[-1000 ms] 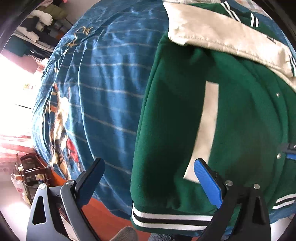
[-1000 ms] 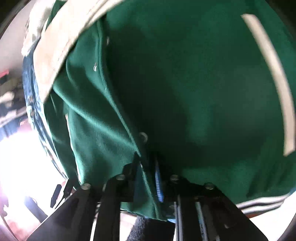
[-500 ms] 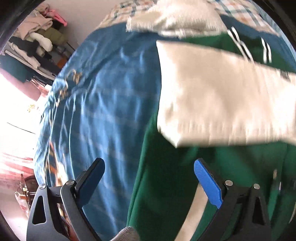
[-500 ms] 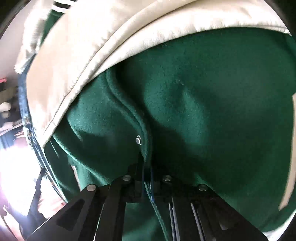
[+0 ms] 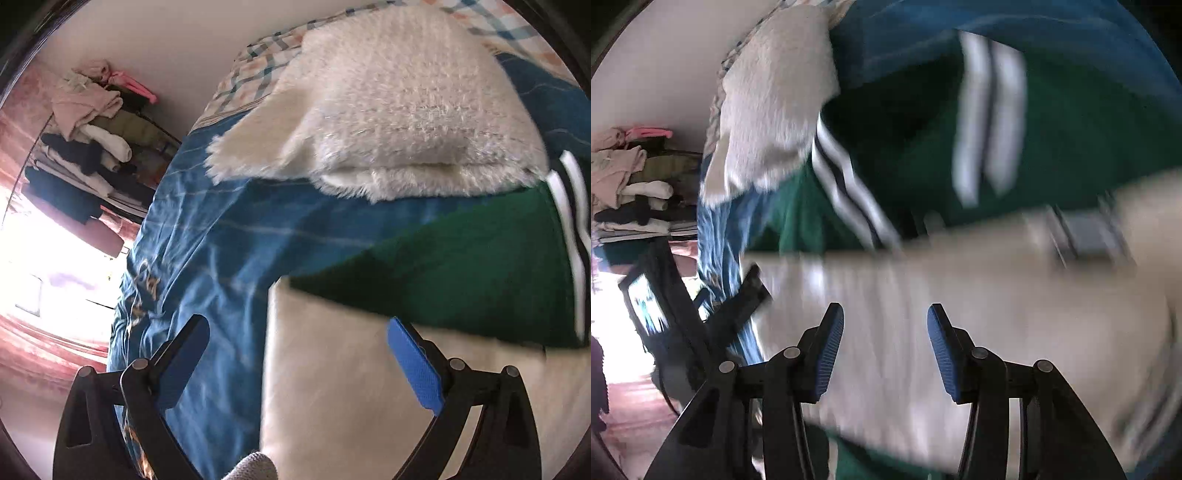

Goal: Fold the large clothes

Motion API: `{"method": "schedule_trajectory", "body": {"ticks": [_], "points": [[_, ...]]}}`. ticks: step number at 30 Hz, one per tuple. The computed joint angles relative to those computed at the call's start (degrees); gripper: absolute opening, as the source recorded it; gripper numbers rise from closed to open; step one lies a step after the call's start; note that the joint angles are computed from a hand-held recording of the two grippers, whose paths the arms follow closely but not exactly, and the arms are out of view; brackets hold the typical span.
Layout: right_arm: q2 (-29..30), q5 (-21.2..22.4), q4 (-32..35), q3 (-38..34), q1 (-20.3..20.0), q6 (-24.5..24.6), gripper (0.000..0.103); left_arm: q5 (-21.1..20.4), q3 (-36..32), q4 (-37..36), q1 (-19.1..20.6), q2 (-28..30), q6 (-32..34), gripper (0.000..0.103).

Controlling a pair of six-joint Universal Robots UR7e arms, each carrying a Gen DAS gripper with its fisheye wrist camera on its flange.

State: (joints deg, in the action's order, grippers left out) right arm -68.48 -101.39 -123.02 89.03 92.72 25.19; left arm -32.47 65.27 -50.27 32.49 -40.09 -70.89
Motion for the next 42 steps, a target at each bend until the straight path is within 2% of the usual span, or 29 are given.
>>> {"method": "schedule_trajectory", "body": {"ticks": [1,4,5,6,7,10,13,14,16,18,19,21,22,23,26,28,30,33,35,36,39,40,41,42], "points": [[2.5,-0.8,1.9,-3.0,-0.8,-2.1,0.051,0.5,-0.3,-1.1,0.4,0.6,0.8,0.099],[7.1,0.9,6.6,-8.4,-2.5,-6.4,0.051,1.0,-1.0,-2.7,1.3,1.8,2.0,0.099],[7.4,0.8,6.4,-8.4,-2.4,-7.6,0.039,0.7,-0.9,-3.3,1.5,1.9,2.3,0.099],[8.2,-1.2,6.3,-9.0,-1.7,-8.9,0.024,0.1,-0.8,-4.0,1.8,1.9,2.6,0.099],[8.6,-2.3,6.7,-9.3,-1.2,-9.3,0.004,-0.2,-1.1,-4.0,2.1,2.1,2.5,0.099],[8.4,-4.4,2.4,-9.3,0.1,-7.7,0.003,-1.2,-1.1,-5.3,2.6,1.9,3.0,0.099],[7.5,-4.7,-0.3,-9.1,0.2,-6.8,0.003,-0.7,-2.3,-6.2,2.6,2.5,4.5,0.099],[8.8,-4.2,1.0,-11.0,-0.1,-7.0,0.003,0.0,-2.7,-6.3,2.5,2.8,4.8,0.099],[11.0,-7.5,4.8,-13.8,0.3,-6.3,0.003,1.0,-3.2,-7.3,2.3,3.0,6.3,0.099],[11.8,-6.9,8.7,-15.5,0.1,-4.9,0.009,1.0,-3.2,-8.2,2.0,2.7,7.7,0.099],[10.4,-5.6,8.9,-14.4,0.2,-3.8,0.017,0.6,-2.7,-9.4,1.7,2.0,8.9,0.099],[6.2,-4.8,7.3,-10.7,0.8,-3.3,0.038,-0.8,-0.5,-12.2,0.5,-0.8,10.8,0.099],[3.0,-6.3,6.4,-7.6,1.8,-2.8,0.053,-1.7,1.6,-14.1,-0.4,-3.0,11.7,0.099],[0.4,-7.1,6.1,-5.3,2.5,-2.2,0.057,-2.9,3.4,-14.9,-1.4,-5.1,12.1,0.099],[-11.8,-8.3,10.0,4.3,4.1,4.7,0.057,-8.0,10.0,-16.0,-5.0,-11.2,12.4,0.099],[-20.8,-11.3,17.3,11.2,5.9,13.9,0.057,-12.2,13.7,-15.6,-7.2,-14.3,12.3,0.099],[-26.4,-13.3,24.4,16.3,8.0,24.3,0.057,-17.8,18.4,-14.6,-10.0,-17.6,12.1,0.099],[-38.5,-11.1,34.2,25.8,8.5,37.0,0.057,-27.7,26.5,-14.1,-13.9,-22.6,12.0,0.099],[-45.3,-10.9,38.9,31.0,9.7,43.8,0.057,-34.0,31.9,-14.1,-16.3,-25.7,11.3,0.099],[-48.9,-10.9,40.9,33.7,10.3,46.9,0.057,-36.3,34.3,-14.1,-17.5,-27.1,10.6,0.099],[-58.4,-9.1,42.6,40.8,9.5,49.8,0.058,-39.7,40.3,-15.4,-20.2,-30.1,9.7,0.099],[-59.9,-10.4,43.5,42.2,10.8,51.2,0.051,-39.8,41.9,-16.2,-20.8,-30.8,9.6,0.099],[-59.9,-12.7,46.7,42.8,12.1,53.1,0.019,-39.6,43.3,-17.5,-21.4,-31.5,9.7,0.100],[-60.8,-13.7,48.5,43.7,12.2,53.9,0.010,-38.8,44.0,-18.1,-21.7,-31.9,9.6,0.102]]}}
